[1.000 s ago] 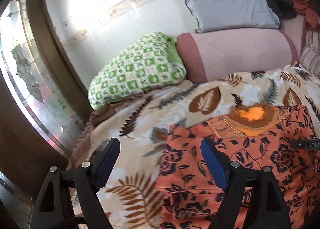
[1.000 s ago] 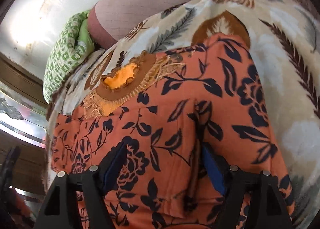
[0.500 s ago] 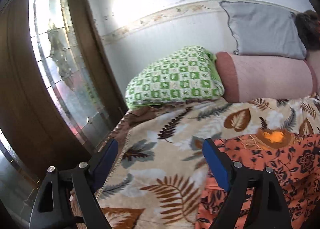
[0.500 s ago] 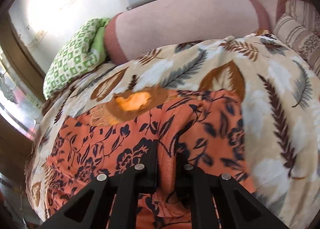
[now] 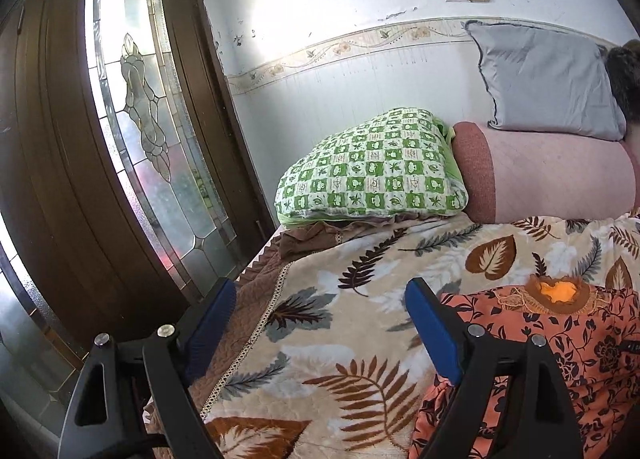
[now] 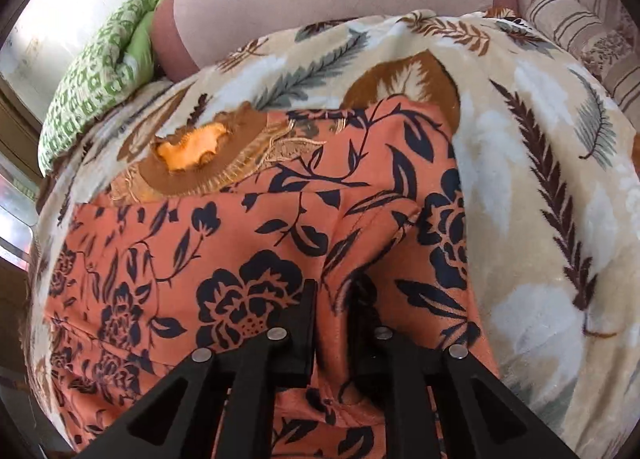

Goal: Fold small clothes

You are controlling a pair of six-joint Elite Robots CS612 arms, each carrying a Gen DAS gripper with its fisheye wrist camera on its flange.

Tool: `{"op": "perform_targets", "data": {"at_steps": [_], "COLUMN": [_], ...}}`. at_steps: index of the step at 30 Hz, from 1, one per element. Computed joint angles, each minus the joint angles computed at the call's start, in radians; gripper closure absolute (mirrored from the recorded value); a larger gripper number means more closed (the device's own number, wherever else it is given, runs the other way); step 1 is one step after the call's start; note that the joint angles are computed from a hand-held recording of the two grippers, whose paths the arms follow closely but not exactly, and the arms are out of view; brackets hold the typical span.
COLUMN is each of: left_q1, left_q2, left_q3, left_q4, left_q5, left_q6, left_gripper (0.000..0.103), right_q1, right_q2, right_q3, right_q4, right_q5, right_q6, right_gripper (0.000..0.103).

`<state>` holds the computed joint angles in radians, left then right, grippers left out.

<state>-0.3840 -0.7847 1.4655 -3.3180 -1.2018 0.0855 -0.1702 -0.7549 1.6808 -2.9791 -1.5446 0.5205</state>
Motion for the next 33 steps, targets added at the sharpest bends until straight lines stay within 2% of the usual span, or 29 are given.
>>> {"op": "perform_targets", "data": {"at_steps": [3, 8, 12, 16, 22, 33], "left_q1": [0.002, 0.008, 0.021, 0.036, 0.056, 0.067], "left_q2": [-0.007, -0.026, -0.048, -0.066, -0.079, -0.081], "left_q3": [0.007, 0.027, 0.051, 0.073, 0.090, 0.094], "left_q4": [-0.010, -0.054, -0.083, -0.106, -0.124, -0.120], "left_q5": [0.000, 0.035, 0.059, 0.084, 0.105, 0.098], "left_q6": [-0.009, -0.012, -0.020, -0.027, -0.046, -0.065], "left_gripper": [0.016, 0.016, 0.016, 0.014, 0.012, 0.012], "right_q1": [0.002, 0.019, 0.023, 0.018, 0.040, 0.075], "right_q2": [-0.025, -0.057, -0.067, -0.074, -0.063, -0.051], "right_q3": [0.026, 0.051, 0.056, 0.070, 0.045, 0.002], "right_q4": [-0.038, -0.084, -0.097, -0.117, -0.119, -0.122], "right_q5": [-0.017, -0.095, -0.121, -0.101, -0.097, -0.092], "right_q6": [-0.009, -0.039, -0.017, 0.017, -0.010, -0.038], "right_gripper": [0.090, 0.090, 0.090, 0.090, 0.090, 0.090]}}
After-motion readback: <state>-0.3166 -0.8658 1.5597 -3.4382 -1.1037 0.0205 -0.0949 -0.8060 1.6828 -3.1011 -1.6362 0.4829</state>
